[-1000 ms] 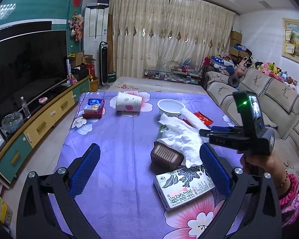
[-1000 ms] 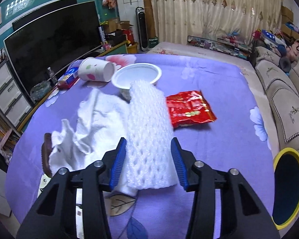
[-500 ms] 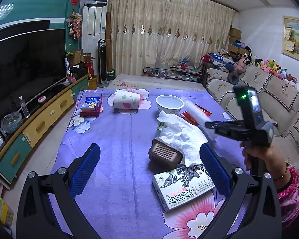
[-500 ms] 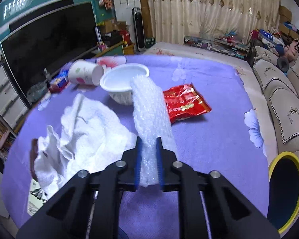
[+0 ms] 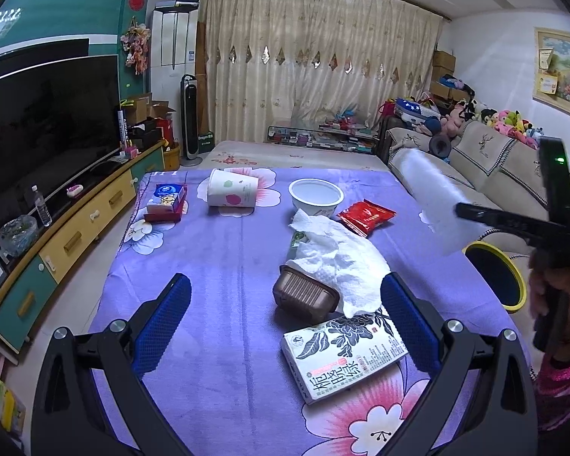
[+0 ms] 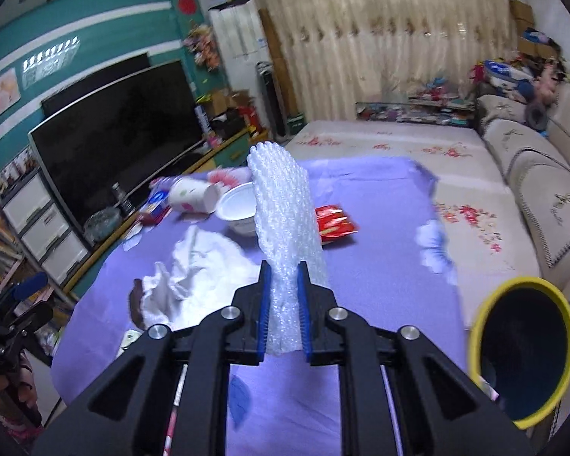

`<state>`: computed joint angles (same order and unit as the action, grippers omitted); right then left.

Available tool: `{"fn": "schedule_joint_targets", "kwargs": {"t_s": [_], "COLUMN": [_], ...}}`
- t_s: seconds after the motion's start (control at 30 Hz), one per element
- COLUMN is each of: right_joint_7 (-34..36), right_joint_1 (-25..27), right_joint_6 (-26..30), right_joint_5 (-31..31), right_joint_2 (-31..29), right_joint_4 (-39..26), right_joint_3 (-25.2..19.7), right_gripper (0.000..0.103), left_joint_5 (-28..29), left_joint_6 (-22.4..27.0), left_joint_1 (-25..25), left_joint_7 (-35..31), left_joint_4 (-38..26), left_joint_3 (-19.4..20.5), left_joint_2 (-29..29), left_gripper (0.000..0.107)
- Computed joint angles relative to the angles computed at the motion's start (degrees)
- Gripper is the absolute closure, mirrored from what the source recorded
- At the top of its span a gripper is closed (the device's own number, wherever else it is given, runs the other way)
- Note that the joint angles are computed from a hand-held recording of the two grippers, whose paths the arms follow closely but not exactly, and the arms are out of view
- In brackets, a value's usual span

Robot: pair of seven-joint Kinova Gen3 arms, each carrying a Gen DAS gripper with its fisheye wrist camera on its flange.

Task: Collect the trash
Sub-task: 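Carry the foam net to the bin and open the right tool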

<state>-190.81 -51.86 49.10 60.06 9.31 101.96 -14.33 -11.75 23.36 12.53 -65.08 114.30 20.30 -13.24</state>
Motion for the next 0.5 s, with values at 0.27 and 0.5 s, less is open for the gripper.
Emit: {"fn": "schedule_joint_targets", "kwargs": {"t_s": [0.27, 0.5], "right_joint_7": [-12.28, -15.57], "right_joint_1": [3.05, 9.43], "right_joint_6": [12.73, 13.94], "right_joint_5": [-3.51, -9.38], "right_joint_2": [-8.12, -9.67], "right_joint_4": [10.96, 18.02], "right_joint_3": [-3.13, -3.78], "right_gripper": [0.090, 0.090], "left_joint_5": [0.05, 2.30], "left_joint_6": [-0.23, 0.05], "left_joint_1": [1.57, 6.09], "left_joint_7": [-0.05, -1.79], "left_joint_4": [0.31, 1.29], "left_joint_3": [0.44, -1.62], "left_joint_2": [2.16, 5.99], "left_gripper": [0.009, 0.009]}}
